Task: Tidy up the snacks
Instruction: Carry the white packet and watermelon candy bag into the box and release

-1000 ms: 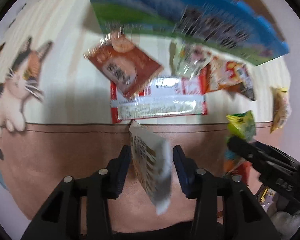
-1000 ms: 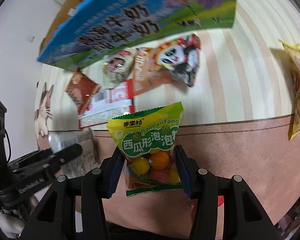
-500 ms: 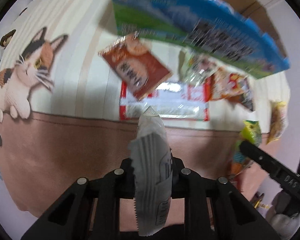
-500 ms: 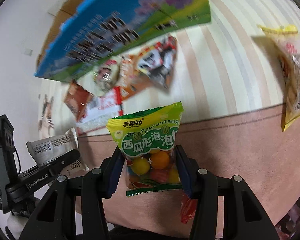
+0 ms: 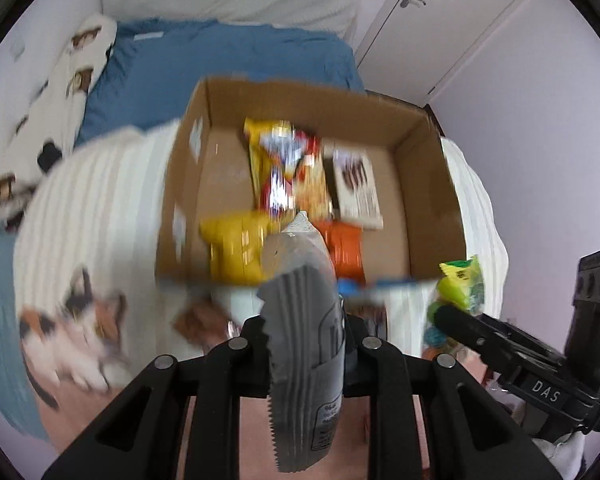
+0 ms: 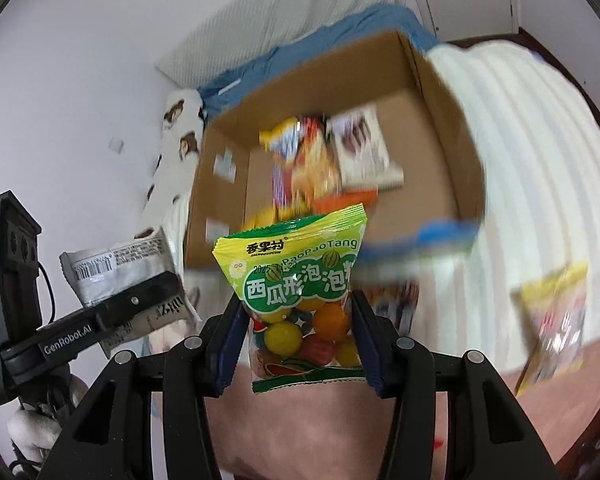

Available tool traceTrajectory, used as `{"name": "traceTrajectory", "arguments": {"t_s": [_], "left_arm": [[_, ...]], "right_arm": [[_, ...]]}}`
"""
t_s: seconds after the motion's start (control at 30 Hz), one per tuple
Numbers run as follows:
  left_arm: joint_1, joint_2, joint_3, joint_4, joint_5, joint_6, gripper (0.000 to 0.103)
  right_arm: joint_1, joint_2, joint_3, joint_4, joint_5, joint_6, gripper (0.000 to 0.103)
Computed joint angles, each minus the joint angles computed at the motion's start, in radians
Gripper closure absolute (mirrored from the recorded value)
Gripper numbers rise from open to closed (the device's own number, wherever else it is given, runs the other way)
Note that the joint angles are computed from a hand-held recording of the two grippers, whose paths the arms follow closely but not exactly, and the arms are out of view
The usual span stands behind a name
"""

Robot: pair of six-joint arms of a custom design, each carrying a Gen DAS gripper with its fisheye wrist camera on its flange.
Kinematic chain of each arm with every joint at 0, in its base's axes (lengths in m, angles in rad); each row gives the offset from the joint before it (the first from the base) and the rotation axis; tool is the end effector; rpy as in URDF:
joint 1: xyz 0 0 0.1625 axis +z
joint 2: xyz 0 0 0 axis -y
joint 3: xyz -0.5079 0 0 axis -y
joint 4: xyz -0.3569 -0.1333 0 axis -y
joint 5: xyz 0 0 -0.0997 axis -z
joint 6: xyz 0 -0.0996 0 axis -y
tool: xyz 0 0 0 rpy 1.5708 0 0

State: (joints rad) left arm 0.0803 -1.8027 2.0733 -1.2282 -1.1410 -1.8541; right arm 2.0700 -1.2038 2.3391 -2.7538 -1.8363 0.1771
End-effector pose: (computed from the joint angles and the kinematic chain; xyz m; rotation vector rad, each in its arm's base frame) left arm -0.2418 -0.1948 0.4300 -0.2828 2.4966 -0.6247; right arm 0.3033 -0.3323 0.2217 0.4560 -2.8645 0.1938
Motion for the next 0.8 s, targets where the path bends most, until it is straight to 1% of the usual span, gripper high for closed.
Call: {"name": "traceTrajectory", "arguments": {"t_s": [0.07,0.13,0.17,0.2,0.23,0.27,0.33,0.37,0.47,0.57,0.6,0.63,0.67,0.7,0.73,0.8], "left_arm": [[0.063,0.013,-0.034,0.019,0.037,0.053,0.084],[0.164,0.033,-0.053,-0.001,0.075,0.141,0.084],[0.192,0.039,-0.057,-0.011,0.083,0.165,0.084],[0.245,0.049,-0.066,-0.027,0.092,0.212,0.084],[0.269,0.053,-0.069,-0.03,0.097,0.228,0.084],[0.32,0.066,-0.075,-0.042,0.106,0.274,0.084],[0.392,0.081,-0.069,-0.074,0.124,0.324,0.084],[0.44,0.095,-0.067,-0.096,0.13,0.368,0.084],[0.533,0.124,-0.073,-0.125,0.142,0.439,0.084],[0.615,0.155,-0.083,-0.143,0.148,0.497,0.081],[0.637,0.162,-0.085,-0.153,0.147,0.515,0.076],[0.664,0.17,-0.089,-0.166,0.143,0.538,0.066],[0.68,0.173,-0.089,-0.175,0.144,0.544,0.058],[0.69,0.176,-0.093,-0.174,0.147,0.542,0.038],[0.703,0.178,-0.093,-0.187,0.151,0.555,0.022],[0.709,0.178,-0.094,-0.191,0.159,0.562,0.019]], "right_arm": [[0.007,0.033,-0.06,0.013,-0.04,-0.014,0.05],[0.001,0.072,-0.125,0.036,-0.075,-0.029,0.05],[-0.001,0.093,-0.156,0.05,-0.092,-0.034,0.05],[-0.003,0.112,-0.182,0.059,-0.109,-0.036,0.05],[-0.01,0.127,-0.204,0.069,-0.124,-0.046,0.05],[-0.013,0.152,-0.236,0.081,-0.142,-0.049,0.05],[-0.022,0.202,-0.301,0.112,-0.185,-0.055,0.05],[-0.027,0.217,-0.325,0.126,-0.198,-0.058,0.05],[-0.042,0.282,-0.393,0.148,-0.26,-0.059,0.05],[-0.057,0.328,-0.437,0.169,-0.297,-0.05,0.05],[-0.063,0.338,-0.448,0.171,-0.302,-0.044,0.049],[-0.069,0.342,-0.444,0.159,-0.31,-0.038,0.047],[-0.074,0.354,-0.458,0.168,-0.325,-0.032,0.033],[-0.077,0.362,-0.469,0.182,-0.331,-0.031,0.011],[-0.078,0.37,-0.475,0.192,-0.339,-0.029,0.006],[-0.076,0.375,-0.48,0.204,-0.346,-0.03,0.006]]}}
